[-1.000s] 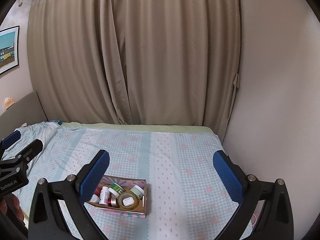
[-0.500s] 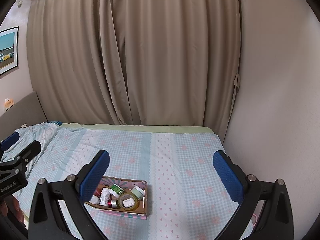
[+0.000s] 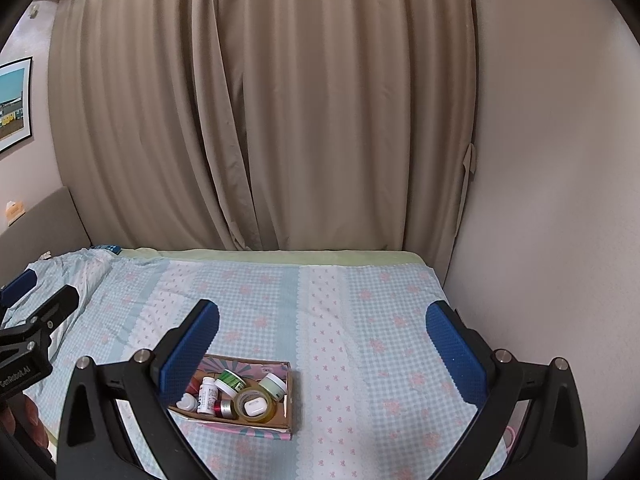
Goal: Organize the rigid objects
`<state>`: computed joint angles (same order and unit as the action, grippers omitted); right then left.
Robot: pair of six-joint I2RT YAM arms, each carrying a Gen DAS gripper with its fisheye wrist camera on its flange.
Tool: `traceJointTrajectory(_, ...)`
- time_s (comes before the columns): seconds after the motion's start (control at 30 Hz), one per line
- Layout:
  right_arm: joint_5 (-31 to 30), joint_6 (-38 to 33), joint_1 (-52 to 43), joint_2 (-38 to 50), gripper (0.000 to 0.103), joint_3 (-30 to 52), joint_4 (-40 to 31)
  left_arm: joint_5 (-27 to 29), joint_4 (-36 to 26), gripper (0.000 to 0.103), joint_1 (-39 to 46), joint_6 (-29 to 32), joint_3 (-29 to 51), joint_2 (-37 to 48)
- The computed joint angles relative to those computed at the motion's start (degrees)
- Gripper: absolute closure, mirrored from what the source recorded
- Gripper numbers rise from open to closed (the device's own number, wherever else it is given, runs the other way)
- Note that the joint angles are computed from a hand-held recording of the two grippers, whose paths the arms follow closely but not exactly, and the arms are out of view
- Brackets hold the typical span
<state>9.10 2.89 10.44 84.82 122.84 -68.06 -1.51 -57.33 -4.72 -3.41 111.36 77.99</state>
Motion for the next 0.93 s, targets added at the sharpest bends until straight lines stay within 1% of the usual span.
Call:
traceJointTrajectory(0.13, 0.22, 0.21, 0.24, -0.06, 0.0, 0.11, -0.15, -0.93, -0.24, 0.0, -0.91, 0.33, 0.19, 0.34)
traceJointTrajectory(0.4, 0.05, 0.32, 0.13, -0.1, 0.0, 0.22, -0.29, -0.29, 1.06, 0.0, -0.79, -0.07, -1.2, -0.69)
traceJointTrajectory(0.6, 0.16, 0.65, 0.23, -0.13, 0.0, 0.26, -0.39, -3.77, 3.12, 0.0, -1.8, -1.05, -3.25, -2.31)
traceJointTrajectory(0.83, 0.8, 1.65, 0.72, -0.13, 0.0, 0.83, -1.17, -7.4, 5.23, 0.0, -3.68, -0.86, -5.69, -3.93)
traceJointTrajectory(0.93, 0.18, 1.69, 0.15, -0.16, 0.0, 0.35, -1.12, -5.83, 3.39, 0.0, -3.19, -1.75, -4.49, -2.46)
